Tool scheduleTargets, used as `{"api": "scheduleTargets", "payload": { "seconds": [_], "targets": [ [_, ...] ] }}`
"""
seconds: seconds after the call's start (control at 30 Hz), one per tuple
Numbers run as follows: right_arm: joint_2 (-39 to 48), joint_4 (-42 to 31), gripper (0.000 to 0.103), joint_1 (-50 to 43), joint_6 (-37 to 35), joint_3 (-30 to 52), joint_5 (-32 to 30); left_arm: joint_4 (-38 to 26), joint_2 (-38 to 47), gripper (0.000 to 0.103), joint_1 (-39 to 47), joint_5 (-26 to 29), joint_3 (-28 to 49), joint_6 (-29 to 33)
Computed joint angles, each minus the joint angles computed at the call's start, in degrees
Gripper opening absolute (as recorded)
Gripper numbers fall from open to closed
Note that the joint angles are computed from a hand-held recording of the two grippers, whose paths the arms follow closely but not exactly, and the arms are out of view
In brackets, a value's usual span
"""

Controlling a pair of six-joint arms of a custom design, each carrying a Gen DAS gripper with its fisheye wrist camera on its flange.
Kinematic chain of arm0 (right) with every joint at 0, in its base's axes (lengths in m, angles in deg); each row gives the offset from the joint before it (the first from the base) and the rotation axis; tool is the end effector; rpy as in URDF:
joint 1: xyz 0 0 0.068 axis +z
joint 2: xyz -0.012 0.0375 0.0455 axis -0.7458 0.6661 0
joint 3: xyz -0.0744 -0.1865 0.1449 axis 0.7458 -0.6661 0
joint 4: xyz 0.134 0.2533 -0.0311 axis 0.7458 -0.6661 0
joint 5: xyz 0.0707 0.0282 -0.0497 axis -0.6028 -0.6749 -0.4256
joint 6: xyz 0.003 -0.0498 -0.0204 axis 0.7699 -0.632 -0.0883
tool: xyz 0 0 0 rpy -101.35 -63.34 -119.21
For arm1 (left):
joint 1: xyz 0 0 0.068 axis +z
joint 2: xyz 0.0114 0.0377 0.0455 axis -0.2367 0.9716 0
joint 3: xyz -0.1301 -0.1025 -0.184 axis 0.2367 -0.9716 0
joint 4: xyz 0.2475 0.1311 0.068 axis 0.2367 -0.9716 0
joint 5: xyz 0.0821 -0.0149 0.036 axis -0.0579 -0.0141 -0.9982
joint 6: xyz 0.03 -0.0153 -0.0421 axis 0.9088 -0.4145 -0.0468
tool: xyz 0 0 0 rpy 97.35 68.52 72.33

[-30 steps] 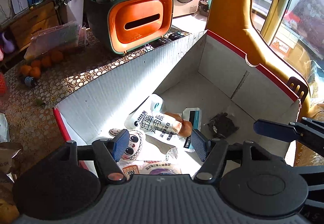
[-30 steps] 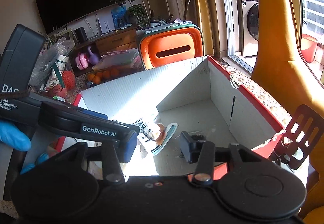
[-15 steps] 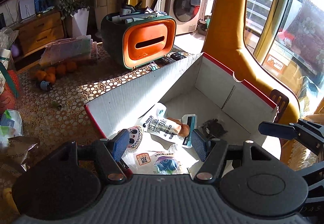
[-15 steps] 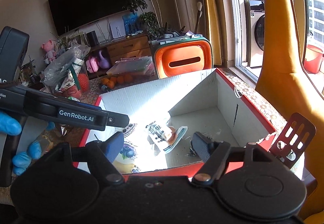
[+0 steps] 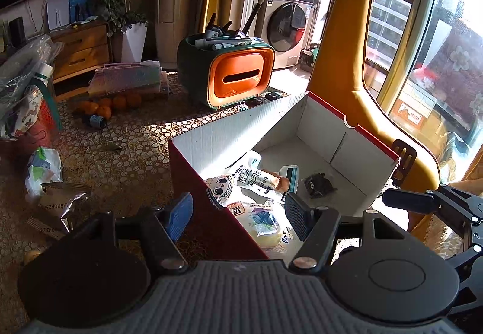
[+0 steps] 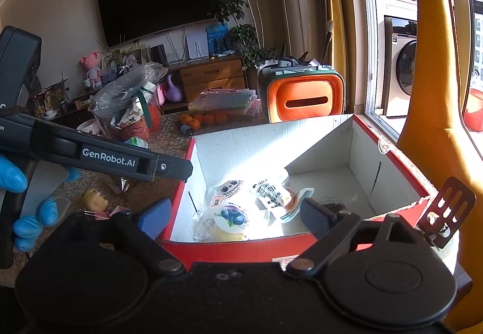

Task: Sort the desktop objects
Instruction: 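Withdraw both open tools up from the box, then move the left tool to the yellow squishy toy while the right tool approaches the pink binder clip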

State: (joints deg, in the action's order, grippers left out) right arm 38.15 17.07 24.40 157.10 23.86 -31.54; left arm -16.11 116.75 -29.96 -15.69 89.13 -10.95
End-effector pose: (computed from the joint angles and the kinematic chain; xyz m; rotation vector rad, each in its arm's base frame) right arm 0.1070 0.2471 0.1609 0.1769 2.1292 0.1423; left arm 0.2537 -0.0882 0.1869 0.7650 2.2430 -0.4996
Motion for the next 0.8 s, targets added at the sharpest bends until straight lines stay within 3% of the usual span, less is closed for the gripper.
{"api": "scheduleTargets", "payload": {
  "seconds": [0.13,0.47,0.8],
  "targets": [
    [4.09,-3.81,0.099,2.63,3.41,4.59,2.10,-2.73,-4.80,0.071,4.20,2.48,-2.18,2.86],
    [12.48,-11.29,0.102,7.49,11.02,15.35,6.01,-11.29,-14.58,0.081,16.51,10.78,-5.94,11.47],
    [20.76,-13.01,0.102,9.05,11.69,24.80,6.14,-19.56,-15.48,0.085,32.27,20.31,-5.35,24.14]
  ]
}}
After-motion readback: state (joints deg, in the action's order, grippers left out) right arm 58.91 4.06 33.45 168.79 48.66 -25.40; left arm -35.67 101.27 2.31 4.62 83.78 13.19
